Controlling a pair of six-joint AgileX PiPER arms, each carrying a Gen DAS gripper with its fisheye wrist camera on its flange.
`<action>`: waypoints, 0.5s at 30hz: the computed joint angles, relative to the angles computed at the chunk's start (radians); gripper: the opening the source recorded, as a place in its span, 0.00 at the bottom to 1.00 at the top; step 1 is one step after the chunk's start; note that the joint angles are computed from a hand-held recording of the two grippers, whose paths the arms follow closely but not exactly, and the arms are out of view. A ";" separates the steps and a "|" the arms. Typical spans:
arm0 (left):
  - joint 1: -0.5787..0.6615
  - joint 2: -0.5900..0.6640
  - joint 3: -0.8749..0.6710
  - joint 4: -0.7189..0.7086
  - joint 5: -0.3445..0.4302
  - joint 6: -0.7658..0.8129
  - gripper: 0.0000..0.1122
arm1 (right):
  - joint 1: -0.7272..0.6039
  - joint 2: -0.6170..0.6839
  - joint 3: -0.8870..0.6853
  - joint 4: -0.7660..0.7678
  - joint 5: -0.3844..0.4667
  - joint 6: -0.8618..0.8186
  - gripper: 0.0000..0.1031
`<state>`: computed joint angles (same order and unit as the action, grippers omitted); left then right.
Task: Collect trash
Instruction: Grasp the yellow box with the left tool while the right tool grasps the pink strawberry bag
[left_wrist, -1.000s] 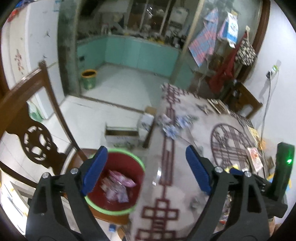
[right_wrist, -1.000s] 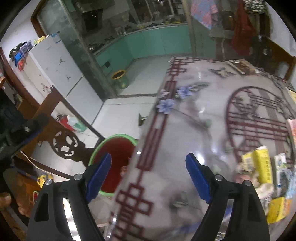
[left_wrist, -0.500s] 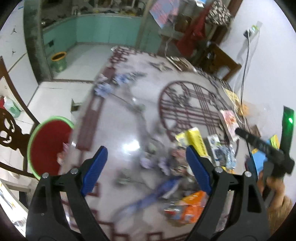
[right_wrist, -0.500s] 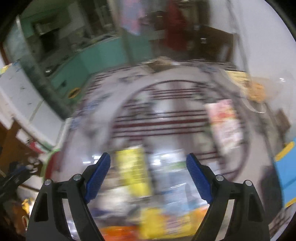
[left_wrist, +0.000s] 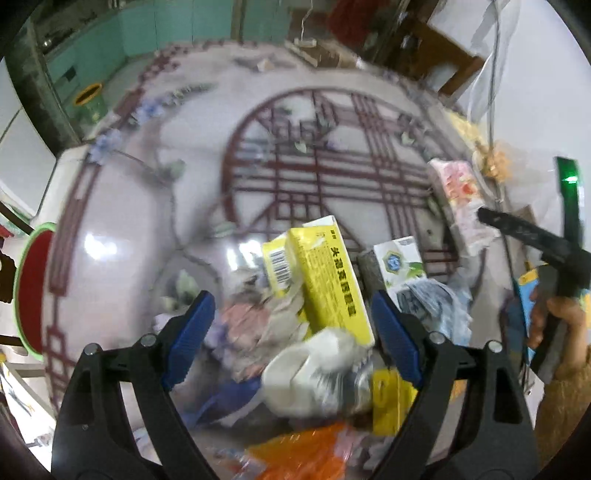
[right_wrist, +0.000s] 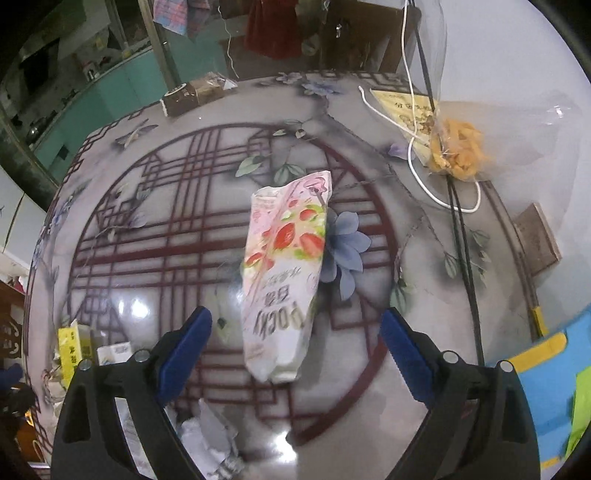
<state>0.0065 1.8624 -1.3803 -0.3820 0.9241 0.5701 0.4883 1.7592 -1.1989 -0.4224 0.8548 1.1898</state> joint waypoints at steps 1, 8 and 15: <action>-0.030 0.038 -0.028 0.031 -0.001 -0.045 0.75 | -0.017 0.007 0.001 0.008 -0.019 -0.013 0.87; -0.120 0.167 -0.123 0.160 -0.004 -0.186 0.74 | -0.096 0.043 0.002 0.023 -0.066 -0.088 0.87; -0.147 0.224 -0.174 0.183 -0.005 -0.198 0.41 | -0.160 0.113 -0.036 0.112 -0.137 -0.214 0.87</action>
